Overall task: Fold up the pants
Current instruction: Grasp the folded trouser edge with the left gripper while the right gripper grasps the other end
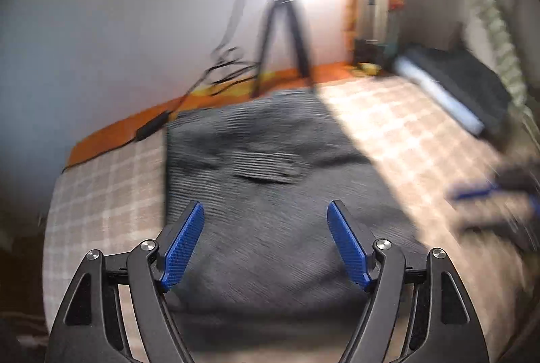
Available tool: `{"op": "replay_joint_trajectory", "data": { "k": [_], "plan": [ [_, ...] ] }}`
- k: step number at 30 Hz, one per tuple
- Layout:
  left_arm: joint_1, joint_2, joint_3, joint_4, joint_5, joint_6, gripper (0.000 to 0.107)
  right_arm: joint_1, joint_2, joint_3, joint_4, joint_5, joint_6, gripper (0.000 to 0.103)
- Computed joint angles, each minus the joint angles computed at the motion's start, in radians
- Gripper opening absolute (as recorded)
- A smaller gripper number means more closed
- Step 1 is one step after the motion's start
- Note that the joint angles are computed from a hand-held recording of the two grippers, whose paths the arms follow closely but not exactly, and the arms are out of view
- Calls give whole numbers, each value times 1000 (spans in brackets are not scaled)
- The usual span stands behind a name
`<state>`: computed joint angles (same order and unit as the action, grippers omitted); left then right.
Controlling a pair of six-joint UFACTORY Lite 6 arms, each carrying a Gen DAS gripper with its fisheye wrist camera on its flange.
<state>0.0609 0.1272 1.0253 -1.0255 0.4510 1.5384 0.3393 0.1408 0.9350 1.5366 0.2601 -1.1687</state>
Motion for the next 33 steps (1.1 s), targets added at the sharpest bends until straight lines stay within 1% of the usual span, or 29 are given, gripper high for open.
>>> {"op": "replay_joint_trajectory", "data": {
  "k": [2, 3, 4, 5, 6, 7, 8, 10, 12, 14, 15, 16, 17, 18, 19, 20, 22, 24, 25, 26, 27, 29, 30, 31, 32, 33],
  "plan": [
    [-30, -97, -91, -15, 22, 40, 75, -68, 73, 82, -12, 35, 20, 45],
    [-49, -130, -124, -28, 12, 63, 75, -95, 118, 134, -42, 54, 55, 46],
    [-81, -164, -160, -45, -18, 87, 71, -114, 152, 175, -66, 70, 82, 46],
    [-105, -179, -179, -56, -38, 102, 63, -145, 207, 234, -71, 99, 92, 46],
    [-115, -189, -192, -54, -47, 105, 57, -177, 275, 308, -70, 135, 105, 46],
    [-124, -179, -192, -47, -56, 99, 47, -198, 325, 358, -60, 166, 108, 47],
    [-135, -160, -185, -22, -52, 68, 38, -222, 413, 450, -70, 217, 140, 47],
    [-128, -146, -191, -19, -33, 76, 32, -231, 510, 561, -122, 234, 217, 47],
    [-124, -154, -221, -67, -35, 145, 31, -234, 646, 731, -219, 270, 326, 47],
    [-112, -168, -237, -94, -1, 189, 31, -232, 756, 870, -261, 296, 398, 47],
    [-114, -174, -244, -96, 1, 199, 31, -233, 793, 912, -247, 309, 402, 47],
    [-121, -176, -251, -97, -10, 211, 31, -232, 797, 912, -227, 316, 393, 45],
    [-137, -165, -251, -89, -30, 210, 31, -233, 821, 937, -197, 319, 383, 40],
    [-147, -144, -244, -75, -38, 195, 31, -232, 839, 964, -194, 325, 389, 31],
    [-148, -125, -236, -54, -35, 176, 30, -225, 845, 980, -222, 313, 412, 24],
    [-155, -103, -227, -44, -39, 165, 27, -211, 849, 1004, -286, 285, 455, 20],
    [-175, -80, -253, -70, -73, 206, 24, -199, 873, 1062, -392, 273, 545, 15],
    [-191, -84, -295, -184, -113, 323, 22, -190, 900, 1117, -518, 271, 662, 13],
    [-192, -88, -308, -242, -120, 376, 22, -190, 907, 1130, -542, 271, 689, 13],
    [-190, -89, -311, -258, -117, 389, 22, -189, 906, 1129, -555, 263, 704, 13],
    [-182, -85, -303, -233, -103, 359, 22, -188, 903, 1125, -554, 257, 707, 14],
    [-165, -93, -289, -128, -72, 252, 22, -187, 934, 1172, -581, 257, 748, 21],
    [-161, -121, -297, -74, -69, 212, 23, -191, 912, 1143, -564, 255, 727, 28],
    [-146, -146, -305, -36, -59, 189, 27, -194, 878, 1094, -550, 239, 704, 35],
    [-119, -162, -306, -15, -31, 181, 33, -201, 849, 1054, -524, 233, 673, 39],
    [-82, -178, -295, 13, 16, 153, 39, -214, 803, 991, -475, 232, 618, 43]
  ]
}}
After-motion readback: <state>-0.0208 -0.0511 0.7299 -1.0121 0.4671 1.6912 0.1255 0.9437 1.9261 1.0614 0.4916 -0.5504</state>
